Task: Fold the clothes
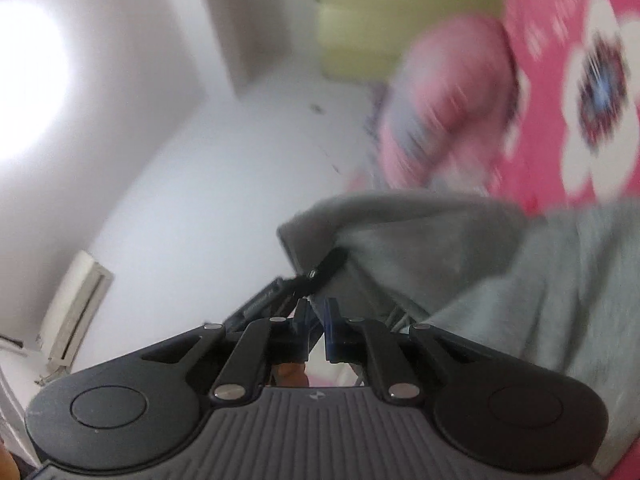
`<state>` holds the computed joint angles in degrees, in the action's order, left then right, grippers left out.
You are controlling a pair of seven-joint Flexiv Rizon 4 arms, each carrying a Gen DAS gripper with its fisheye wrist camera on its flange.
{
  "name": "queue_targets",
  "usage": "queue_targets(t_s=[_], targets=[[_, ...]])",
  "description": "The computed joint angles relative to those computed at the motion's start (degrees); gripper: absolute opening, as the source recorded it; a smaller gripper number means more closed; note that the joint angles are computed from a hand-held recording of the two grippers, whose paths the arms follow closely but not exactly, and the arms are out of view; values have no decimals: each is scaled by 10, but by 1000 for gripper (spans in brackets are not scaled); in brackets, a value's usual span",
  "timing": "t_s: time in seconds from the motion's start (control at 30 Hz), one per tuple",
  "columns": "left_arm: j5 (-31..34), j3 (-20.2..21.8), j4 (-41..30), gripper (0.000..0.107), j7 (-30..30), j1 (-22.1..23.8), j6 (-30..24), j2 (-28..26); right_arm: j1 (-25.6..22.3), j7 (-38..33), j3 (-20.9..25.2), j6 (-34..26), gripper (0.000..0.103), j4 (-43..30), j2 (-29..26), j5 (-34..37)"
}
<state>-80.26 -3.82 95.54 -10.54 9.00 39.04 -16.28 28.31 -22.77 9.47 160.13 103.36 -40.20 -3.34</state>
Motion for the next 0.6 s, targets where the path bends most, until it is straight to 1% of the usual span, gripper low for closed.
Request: queue_targets(t_s=[0.07,0.17,0.23,0.33,0.37,0.43,0.5,0.57,0.6], targets=[[-11,-9,17,12,27,-18,-8,27,12,-35,0,26,7,39,31,44],[-28,-9,35,12,62,-46,-34,64,34,-88,8,52,8,98,79,125],[-39,-2,39,12,73,-56,-70,84,50,-118,19,80,9,137,100,181],[-67,14,29,11,74,-53,-143,95,69,-148,32,113,9,165,118,256],[-72,19,21,11,63,-49,-169,94,74,-155,36,125,9,173,122,278],[-68,28,-8,11,17,-30,-229,79,82,-163,41,143,10,181,125,304],[-65,29,-41,11,-22,-8,-267,56,85,-165,43,163,11,186,121,319],[-51,27,-66,11,-47,12,-277,32,84,-156,43,164,12,178,111,316],[-37,26,-82,11,-63,21,-271,16,83,-152,43,164,13,174,105,315]])
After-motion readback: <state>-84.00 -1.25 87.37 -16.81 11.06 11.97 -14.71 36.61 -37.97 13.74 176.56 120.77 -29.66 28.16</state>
